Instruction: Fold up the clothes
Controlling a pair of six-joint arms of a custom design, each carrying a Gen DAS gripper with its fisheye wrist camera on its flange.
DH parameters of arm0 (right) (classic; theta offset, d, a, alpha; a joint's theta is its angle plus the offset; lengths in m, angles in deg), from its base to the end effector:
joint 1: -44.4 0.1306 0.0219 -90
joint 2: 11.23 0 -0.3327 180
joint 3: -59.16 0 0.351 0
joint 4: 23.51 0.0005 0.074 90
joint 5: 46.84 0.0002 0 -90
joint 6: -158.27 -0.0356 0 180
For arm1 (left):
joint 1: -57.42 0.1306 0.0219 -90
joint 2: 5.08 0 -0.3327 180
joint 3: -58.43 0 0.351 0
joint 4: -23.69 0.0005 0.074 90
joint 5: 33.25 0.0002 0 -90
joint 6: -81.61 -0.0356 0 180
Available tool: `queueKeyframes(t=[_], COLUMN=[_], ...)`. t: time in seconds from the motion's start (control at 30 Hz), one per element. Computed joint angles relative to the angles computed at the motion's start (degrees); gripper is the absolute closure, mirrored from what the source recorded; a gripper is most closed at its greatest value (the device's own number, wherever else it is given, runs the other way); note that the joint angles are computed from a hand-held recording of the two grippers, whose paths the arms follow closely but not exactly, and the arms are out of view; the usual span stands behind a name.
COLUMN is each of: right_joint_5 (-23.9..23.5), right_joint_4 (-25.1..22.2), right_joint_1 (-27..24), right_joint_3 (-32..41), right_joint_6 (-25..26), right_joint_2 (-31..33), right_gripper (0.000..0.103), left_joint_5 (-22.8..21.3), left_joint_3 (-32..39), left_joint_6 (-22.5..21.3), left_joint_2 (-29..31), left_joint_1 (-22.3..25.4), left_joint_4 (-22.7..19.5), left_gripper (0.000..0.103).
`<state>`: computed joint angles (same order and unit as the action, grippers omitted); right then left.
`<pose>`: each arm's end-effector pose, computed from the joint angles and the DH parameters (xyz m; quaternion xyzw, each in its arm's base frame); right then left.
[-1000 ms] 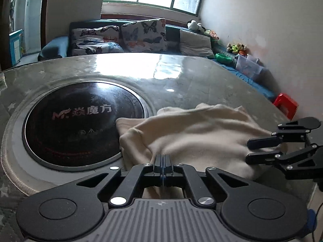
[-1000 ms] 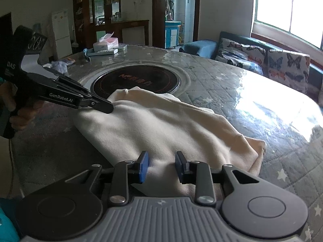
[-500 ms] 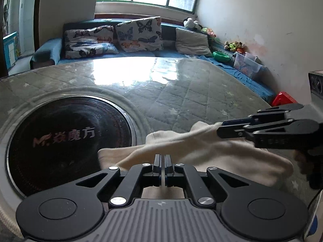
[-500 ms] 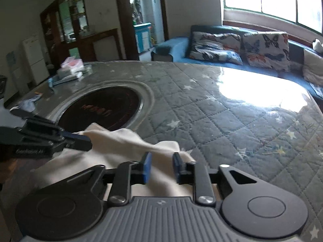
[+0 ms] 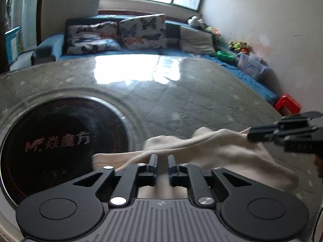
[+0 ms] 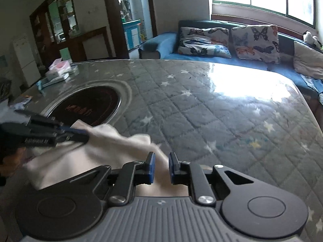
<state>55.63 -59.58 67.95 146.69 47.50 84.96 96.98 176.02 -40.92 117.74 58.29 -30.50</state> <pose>0.4450 0.1850 0.3318 0.0195 0.9183 0.0515 0.3921 0.6034 -0.0143 0.2910 0.3343 0.8467 -0.2466 0.3325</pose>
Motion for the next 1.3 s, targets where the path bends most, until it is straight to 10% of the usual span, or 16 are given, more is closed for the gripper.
queueKeyframes(t=[0.7,1.3], right_joint_5=[-8.5,-2.7], right_joint_4=[-3.3,-1.8], right_joint_1=[-4.3,-2.1], right_joint_3=[5.0,2.8], right_joint_6=[1.8,1.5], right_joint_2=[5.2,2.3], right_gripper=[0.091,0.089], left_joint_5=[8.9,8.9], left_joint_3=[-13.7,-19.6], left_joint_6=[-14.4,-15.9], left_joint_2=[-8.3,-13.7], left_joint_1=[-7.7,-4.3], left_joint_4=[-6.4,-3.6], left_gripper=[0.087,0.066])
